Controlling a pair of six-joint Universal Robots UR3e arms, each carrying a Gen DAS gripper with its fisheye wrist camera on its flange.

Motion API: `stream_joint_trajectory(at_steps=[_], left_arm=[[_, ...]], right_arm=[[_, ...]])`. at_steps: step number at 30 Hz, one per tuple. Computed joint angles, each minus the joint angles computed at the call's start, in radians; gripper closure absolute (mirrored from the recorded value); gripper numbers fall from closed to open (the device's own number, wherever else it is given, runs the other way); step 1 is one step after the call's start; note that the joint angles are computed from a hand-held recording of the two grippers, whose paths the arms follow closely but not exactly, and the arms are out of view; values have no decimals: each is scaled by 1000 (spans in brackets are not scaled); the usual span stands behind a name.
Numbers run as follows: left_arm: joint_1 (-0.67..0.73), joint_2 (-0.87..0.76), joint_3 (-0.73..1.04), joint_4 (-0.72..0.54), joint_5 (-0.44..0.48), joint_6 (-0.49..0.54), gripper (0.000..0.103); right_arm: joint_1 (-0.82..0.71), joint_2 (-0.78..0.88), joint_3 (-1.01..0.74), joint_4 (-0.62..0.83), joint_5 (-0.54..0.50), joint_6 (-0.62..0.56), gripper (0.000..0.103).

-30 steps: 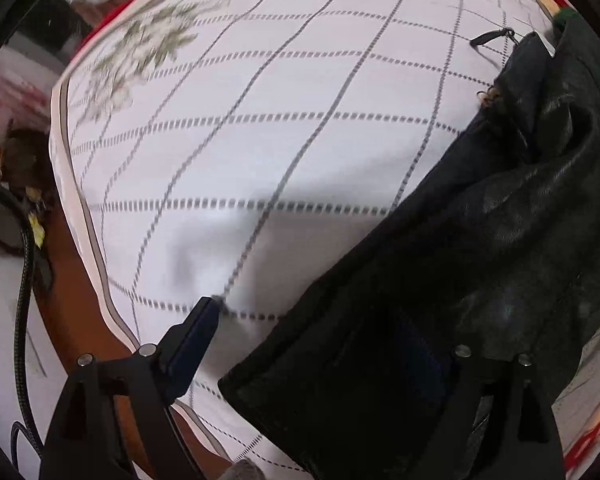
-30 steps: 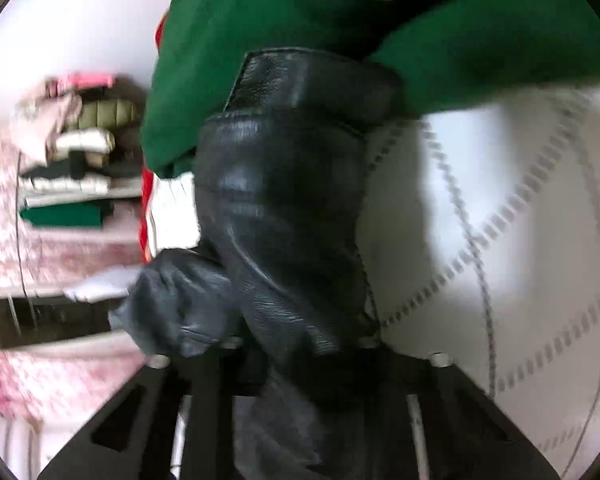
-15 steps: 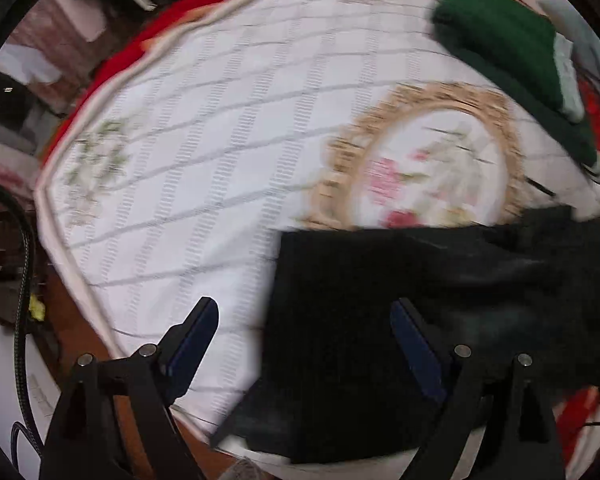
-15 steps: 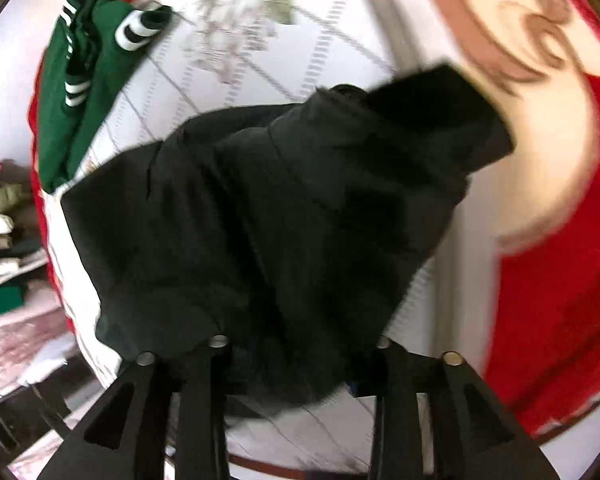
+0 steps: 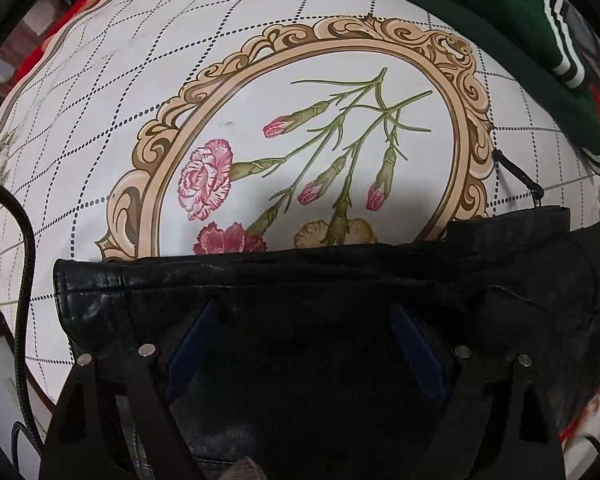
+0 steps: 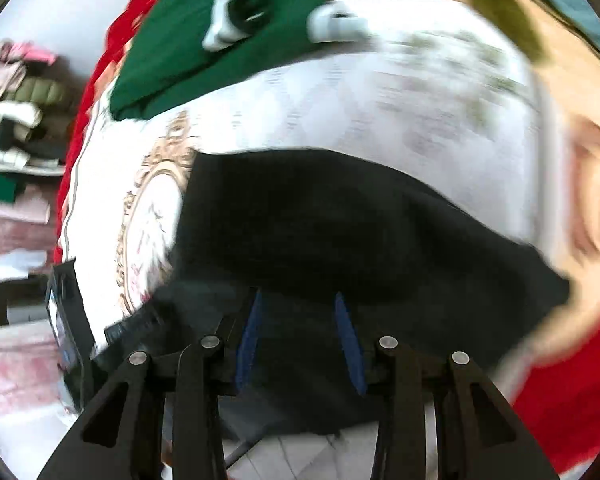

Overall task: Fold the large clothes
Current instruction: 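Grasp the jacket hem with the right gripper while the left gripper holds the jacket, then grasp the jacket hem with both grippers side by side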

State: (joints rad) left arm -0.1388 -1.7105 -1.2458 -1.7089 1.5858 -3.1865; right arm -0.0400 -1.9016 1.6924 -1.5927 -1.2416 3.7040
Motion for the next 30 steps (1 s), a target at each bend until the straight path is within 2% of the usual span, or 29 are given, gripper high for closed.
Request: stream_joint_trajectory(at_steps=[3, 6, 9, 11, 14, 16, 18, 23, 25, 30], left_arm=[[18, 23, -13, -1, 21, 17, 13], [69, 55, -11, -33, 25, 39, 13], [118, 105, 7, -80, 35, 82, 13], [157, 153, 13, -104, 45, 121, 13], [251, 243, 19, -159, 52, 181, 13], [348, 304, 14, -198, 31, 227, 14], [458, 338, 28, -258, -10, 250, 14], [588, 400, -57, -295, -71, 229, 14], [618, 404, -85, -281, -97, 235, 14], [562, 354, -131, -153, -153, 212, 16]], right_arm=[[56, 180, 1, -114, -51, 12, 65], [11, 187, 23, -88, -12, 5, 65], [-52, 106, -9, 47, 26, -83, 65], [-62, 43, -48, 109, 2, -113, 65], [-52, -71, -81, 126, -39, -140, 65], [-56, -116, -101, 147, -28, -171, 65], [-91, -172, -112, 208, 28, -220, 65], [-85, -198, -96, 269, 27, -223, 65], [-27, -184, 0, 146, 45, -141, 65], [-1, -147, 24, 93, 49, -119, 65]])
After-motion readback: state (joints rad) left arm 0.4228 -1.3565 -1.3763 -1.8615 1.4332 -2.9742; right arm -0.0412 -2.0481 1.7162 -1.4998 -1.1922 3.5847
